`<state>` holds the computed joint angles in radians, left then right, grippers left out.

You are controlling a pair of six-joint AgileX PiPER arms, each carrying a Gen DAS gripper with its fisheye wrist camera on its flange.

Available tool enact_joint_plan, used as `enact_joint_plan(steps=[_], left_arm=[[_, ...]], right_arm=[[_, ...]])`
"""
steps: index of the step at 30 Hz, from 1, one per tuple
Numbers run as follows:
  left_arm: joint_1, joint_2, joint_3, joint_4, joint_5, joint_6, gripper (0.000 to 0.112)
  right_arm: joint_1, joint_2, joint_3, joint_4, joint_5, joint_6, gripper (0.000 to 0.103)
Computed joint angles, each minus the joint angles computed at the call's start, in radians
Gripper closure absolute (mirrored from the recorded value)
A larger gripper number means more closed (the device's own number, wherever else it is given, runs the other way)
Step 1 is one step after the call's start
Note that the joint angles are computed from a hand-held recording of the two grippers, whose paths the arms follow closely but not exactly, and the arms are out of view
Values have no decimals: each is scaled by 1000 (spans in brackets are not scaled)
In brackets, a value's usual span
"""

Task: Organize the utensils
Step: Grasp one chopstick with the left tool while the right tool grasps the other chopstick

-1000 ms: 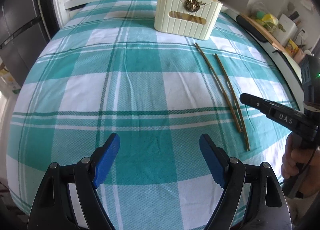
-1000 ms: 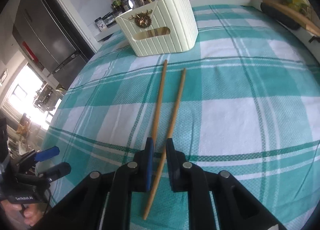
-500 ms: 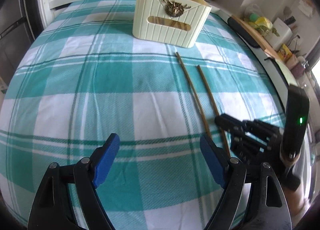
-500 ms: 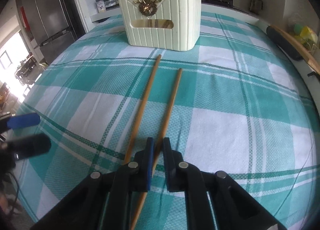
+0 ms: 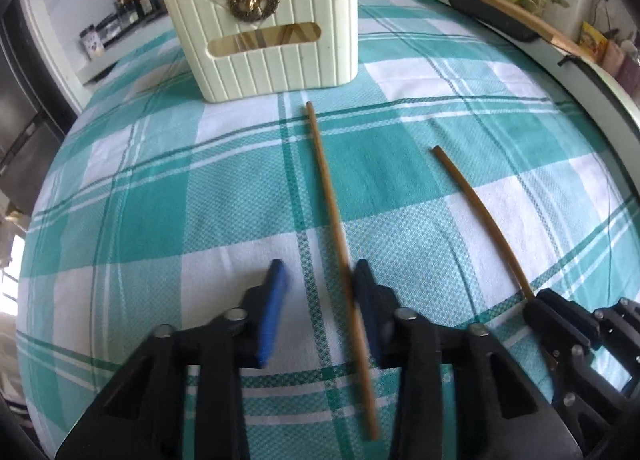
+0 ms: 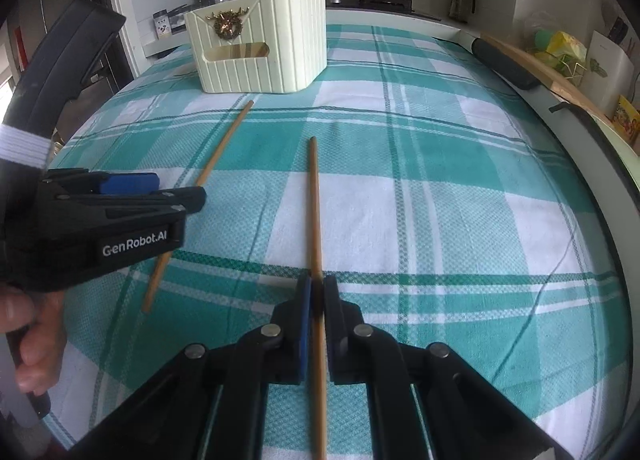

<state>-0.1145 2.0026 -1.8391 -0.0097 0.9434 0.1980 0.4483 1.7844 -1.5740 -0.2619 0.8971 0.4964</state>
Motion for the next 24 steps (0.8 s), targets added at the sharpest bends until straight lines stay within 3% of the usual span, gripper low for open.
enact_joint_plan(steps=[1, 6, 11, 15, 17, 18, 19, 21, 24], left_arm=[[-3, -4, 8, 14, -1, -5, 109], [57, -90, 136, 2, -67, 19, 110], [220, -204, 306, -63, -96, 149, 109], [362, -260, 362, -175, -45, 265, 105], [419, -259, 349, -252, 12, 321, 85], [439, -261, 347, -285, 30, 343, 60], [456, -269, 353, -317, 32, 367, 45], [465, -280, 359, -347, 18, 397, 43], [477, -251, 290, -364, 72, 421, 43]], right_arm=[[2, -3, 8, -7, -8, 9, 97], [-6, -16, 22, -3, -11, 20, 97], [-2, -80, 100, -39, 1, 56, 97], [21, -133, 165, -73, -2, 104, 97], [27, -151, 186, -64, -21, 110, 90], [28, -164, 201, -57, -41, 115, 75], [30, -178, 214, -56, -64, 127, 58], [33, -193, 218, -64, -85, 145, 54], [35, -186, 183, -72, -57, 133, 54]])
